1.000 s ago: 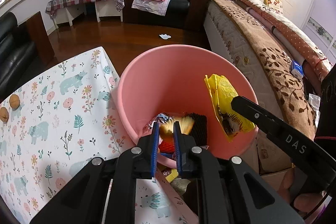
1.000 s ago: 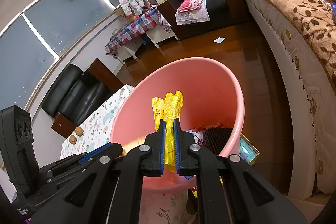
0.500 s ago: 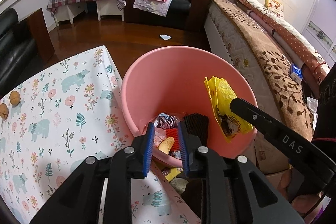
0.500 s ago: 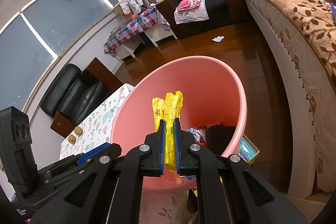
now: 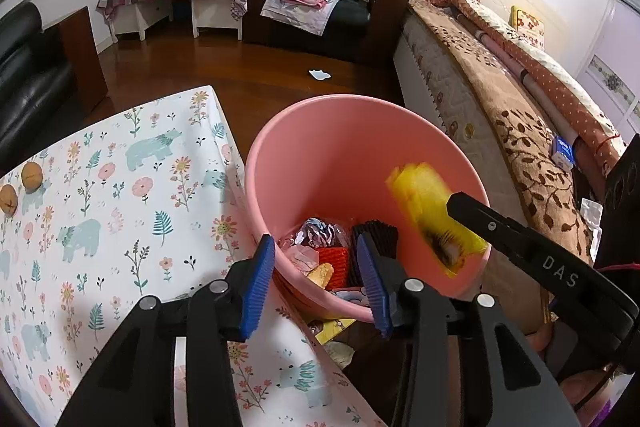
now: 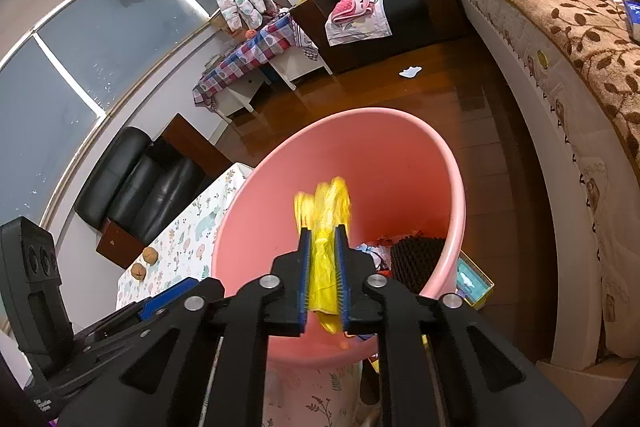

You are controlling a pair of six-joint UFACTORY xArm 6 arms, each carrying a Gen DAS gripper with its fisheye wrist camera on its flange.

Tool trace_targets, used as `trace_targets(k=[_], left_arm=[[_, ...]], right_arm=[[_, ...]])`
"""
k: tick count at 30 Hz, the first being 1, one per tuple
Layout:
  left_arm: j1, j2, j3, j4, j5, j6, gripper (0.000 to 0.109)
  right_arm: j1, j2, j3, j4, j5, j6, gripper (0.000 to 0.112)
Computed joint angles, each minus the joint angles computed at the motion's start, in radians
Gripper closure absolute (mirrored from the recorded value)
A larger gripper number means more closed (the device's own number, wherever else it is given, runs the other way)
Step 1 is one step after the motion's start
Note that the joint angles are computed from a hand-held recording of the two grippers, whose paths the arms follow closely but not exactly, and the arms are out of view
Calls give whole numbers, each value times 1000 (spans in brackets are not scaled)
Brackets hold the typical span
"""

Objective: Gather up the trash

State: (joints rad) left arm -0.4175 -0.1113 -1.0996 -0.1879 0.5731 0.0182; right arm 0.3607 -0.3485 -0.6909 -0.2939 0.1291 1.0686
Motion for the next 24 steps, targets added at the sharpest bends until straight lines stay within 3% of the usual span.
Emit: trace_targets(k=[14, 24], left_arm=[[16, -45, 44, -16, -44, 13, 58], [30, -104, 92, 47, -93, -45, 58]], right_arm=[[18, -22, -18, -91, 24, 28, 74], [72, -34, -79, -285, 142, 125, 61]])
